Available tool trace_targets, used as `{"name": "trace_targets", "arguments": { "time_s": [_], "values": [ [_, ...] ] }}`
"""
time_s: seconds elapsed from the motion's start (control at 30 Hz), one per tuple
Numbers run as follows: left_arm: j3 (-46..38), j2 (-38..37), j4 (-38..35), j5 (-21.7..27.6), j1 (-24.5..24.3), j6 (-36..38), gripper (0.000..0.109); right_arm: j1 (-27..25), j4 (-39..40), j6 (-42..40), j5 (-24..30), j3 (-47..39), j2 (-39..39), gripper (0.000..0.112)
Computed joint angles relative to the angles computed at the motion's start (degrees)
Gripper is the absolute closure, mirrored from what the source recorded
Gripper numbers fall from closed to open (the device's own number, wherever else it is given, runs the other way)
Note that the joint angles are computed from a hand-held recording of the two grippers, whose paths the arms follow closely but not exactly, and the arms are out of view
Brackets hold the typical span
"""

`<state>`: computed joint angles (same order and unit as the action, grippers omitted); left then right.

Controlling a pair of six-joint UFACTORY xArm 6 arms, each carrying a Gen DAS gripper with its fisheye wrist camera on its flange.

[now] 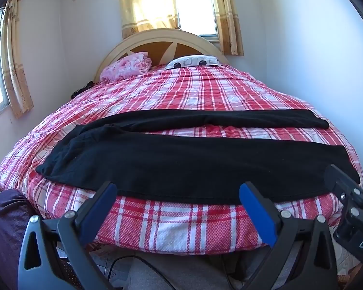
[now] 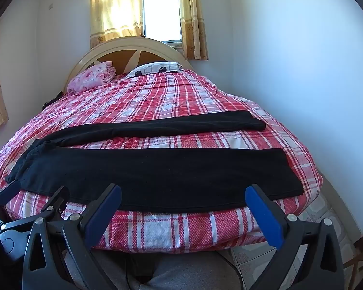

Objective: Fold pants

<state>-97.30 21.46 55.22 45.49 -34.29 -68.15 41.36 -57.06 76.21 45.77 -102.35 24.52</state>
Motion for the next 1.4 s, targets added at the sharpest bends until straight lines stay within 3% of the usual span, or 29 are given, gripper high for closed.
{"name": "trace_targets", "arguments": {
  "time_s": [1.4],
  "values": [
    [0.22, 0.64, 1.80, -1.18, 0.17, -2.91, 0.006, -0.28, 0.74, -0.20, -0.31, 0.09, -0.04, 0.010]
  ]
}}
